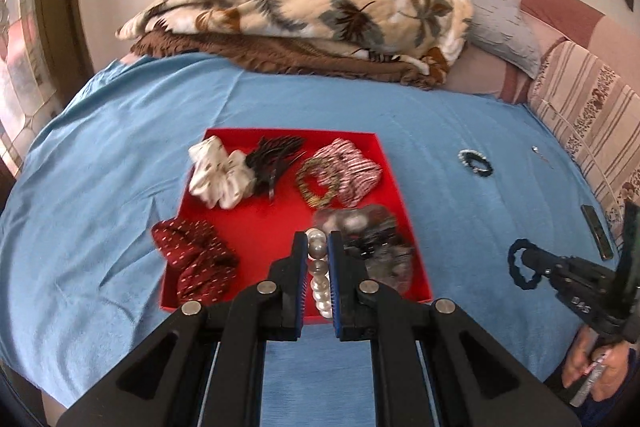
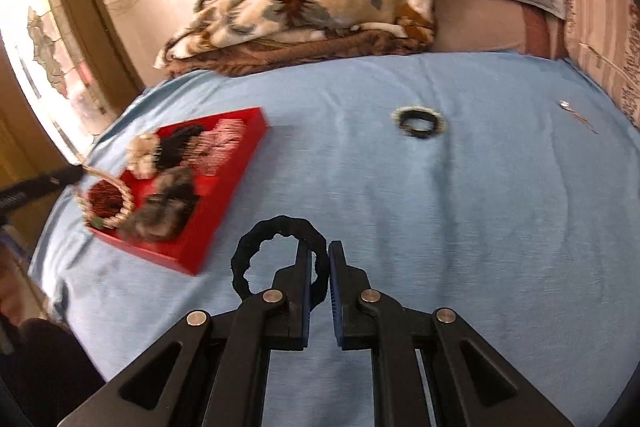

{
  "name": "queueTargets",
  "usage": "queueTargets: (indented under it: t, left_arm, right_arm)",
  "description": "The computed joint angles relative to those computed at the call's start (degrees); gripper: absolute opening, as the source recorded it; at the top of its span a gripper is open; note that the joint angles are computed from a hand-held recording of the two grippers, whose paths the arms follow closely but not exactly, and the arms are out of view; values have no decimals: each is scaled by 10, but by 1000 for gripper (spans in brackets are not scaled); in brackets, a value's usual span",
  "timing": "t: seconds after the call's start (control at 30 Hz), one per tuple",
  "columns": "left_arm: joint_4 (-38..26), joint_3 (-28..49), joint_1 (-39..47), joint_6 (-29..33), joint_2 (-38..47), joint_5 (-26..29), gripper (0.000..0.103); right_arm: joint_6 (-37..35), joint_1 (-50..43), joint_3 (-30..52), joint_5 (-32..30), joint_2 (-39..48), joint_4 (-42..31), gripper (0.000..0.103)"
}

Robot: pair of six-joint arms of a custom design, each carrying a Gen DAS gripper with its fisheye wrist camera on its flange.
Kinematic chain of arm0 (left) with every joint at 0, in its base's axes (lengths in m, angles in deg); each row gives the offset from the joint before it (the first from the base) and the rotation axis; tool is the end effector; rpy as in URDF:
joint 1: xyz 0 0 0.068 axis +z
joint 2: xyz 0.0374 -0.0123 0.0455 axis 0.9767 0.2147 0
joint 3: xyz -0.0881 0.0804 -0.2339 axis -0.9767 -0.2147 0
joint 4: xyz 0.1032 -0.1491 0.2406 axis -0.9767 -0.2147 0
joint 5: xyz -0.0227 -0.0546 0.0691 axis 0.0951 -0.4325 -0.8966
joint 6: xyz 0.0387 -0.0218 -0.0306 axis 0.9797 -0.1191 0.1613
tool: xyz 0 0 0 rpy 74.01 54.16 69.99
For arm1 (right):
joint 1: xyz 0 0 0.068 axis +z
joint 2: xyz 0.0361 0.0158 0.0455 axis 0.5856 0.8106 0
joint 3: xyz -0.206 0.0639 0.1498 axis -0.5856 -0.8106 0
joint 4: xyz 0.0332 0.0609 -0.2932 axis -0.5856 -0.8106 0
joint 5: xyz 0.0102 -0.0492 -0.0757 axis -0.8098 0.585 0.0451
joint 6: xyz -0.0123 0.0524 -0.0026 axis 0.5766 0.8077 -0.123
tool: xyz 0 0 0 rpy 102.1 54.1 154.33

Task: Organize jewelry
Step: 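Carry the pearl bracelet and black hair tie over the red tray with both tools, then open both tools to drop the bracelet and hair tie into the tray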

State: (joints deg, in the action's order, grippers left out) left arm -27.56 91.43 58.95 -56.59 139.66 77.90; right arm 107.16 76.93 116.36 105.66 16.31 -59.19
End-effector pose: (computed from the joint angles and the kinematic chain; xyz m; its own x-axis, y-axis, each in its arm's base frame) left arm 0.2871 -0.1030 0.3070 -0.6988 0.2883 -0.6547 0.4505 0.8883 -0.0896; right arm 0.1765 0.1356 0.2734 -0.7069 0.3189 -0.6314 0.1777 0.9440 0.2778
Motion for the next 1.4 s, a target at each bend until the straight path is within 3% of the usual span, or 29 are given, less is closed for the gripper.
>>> queueTargets:
  t: [0.37, 0.7, 0.97, 1.27, 1.37, 1.4]
  left_arm:
    - [26, -19, 96, 4, 48, 74, 10]
    - [38, -23, 131, 13, 80, 78, 10]
    - [39, -30, 125, 27, 84, 58, 10]
    - [46, -41, 113, 17, 76, 44, 11]
    - [54, -49, 118, 13, 64, 54, 22]
    - [57, -52, 119, 11, 59, 53, 30]
  right_arm:
    - [-39, 33, 171, -69, 220, 84, 10]
    - [-66, 18, 327, -142, 425, 108, 10]
    - [-65, 6, 367, -165, 498, 103, 10]
    - [-76, 8, 374, -152, 507, 94, 10]
    - [-75, 10, 378, -147, 511, 95, 10]
    - [-74, 12, 379, -144, 511, 95, 11]
